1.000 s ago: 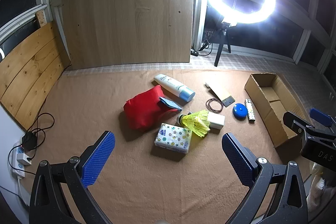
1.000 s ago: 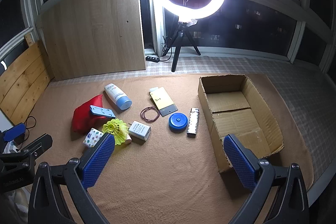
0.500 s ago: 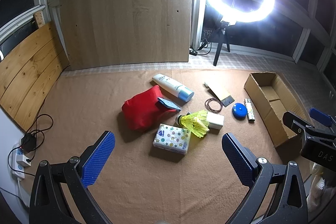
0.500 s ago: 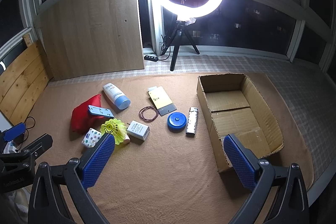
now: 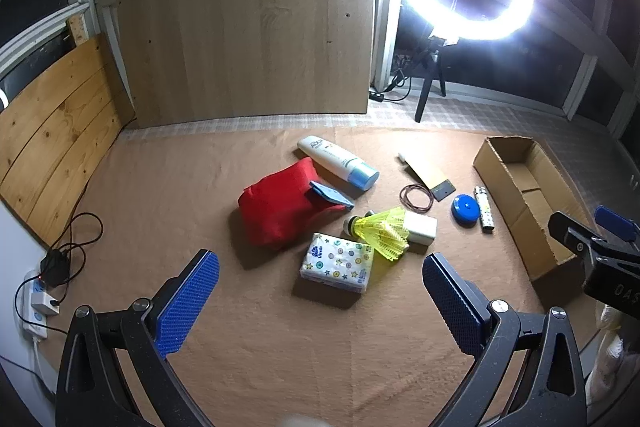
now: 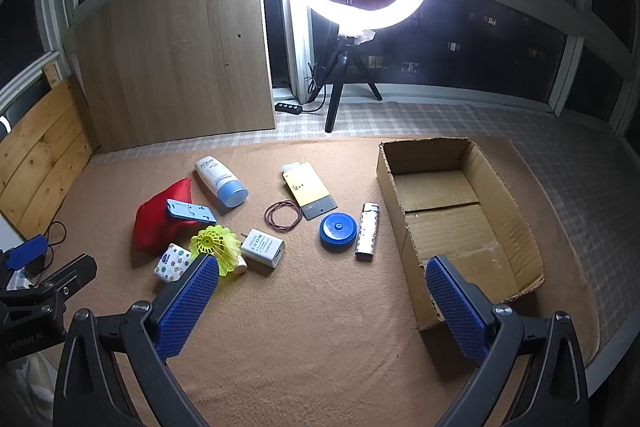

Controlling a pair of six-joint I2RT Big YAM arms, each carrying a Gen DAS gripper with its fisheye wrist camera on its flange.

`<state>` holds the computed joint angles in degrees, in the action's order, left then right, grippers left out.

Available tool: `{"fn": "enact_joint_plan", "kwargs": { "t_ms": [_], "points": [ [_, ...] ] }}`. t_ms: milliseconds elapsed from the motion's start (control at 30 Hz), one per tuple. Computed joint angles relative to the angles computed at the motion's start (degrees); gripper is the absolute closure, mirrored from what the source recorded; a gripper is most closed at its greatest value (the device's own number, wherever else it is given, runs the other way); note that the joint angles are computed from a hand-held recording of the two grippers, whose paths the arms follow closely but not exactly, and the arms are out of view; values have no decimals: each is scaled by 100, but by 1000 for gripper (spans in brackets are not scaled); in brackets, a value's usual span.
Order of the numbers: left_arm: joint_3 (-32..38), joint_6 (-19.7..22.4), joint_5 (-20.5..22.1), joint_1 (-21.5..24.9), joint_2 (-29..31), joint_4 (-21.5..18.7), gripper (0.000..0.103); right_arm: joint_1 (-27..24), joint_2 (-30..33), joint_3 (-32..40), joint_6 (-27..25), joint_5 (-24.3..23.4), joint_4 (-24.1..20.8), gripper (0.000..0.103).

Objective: Organize objects
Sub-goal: 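Move both grippers toward the cluster of objects beside the red pouch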

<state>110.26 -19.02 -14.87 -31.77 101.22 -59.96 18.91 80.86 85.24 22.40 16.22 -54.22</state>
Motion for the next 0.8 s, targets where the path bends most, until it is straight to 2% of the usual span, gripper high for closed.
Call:
{"fn": "enact_joint_plan", "kwargs": {
  "t_ms": [467, 533, 700, 800],
  "points": [
    [39, 15, 199, 206, 250, -57, 0, -161, 157, -38, -154, -459, 127, 2],
    [85, -20, 235, 272, 319, -56, 0, -187, 188, -25, -180, -533, 134, 4],
    [265, -69, 287, 408, 525, -68, 2, -315, 364, 117, -218, -969, 34, 22],
    [456, -38, 378, 478, 694, -146, 7, -394, 533, 270, -259, -1221, -25, 30]
  ]
}}
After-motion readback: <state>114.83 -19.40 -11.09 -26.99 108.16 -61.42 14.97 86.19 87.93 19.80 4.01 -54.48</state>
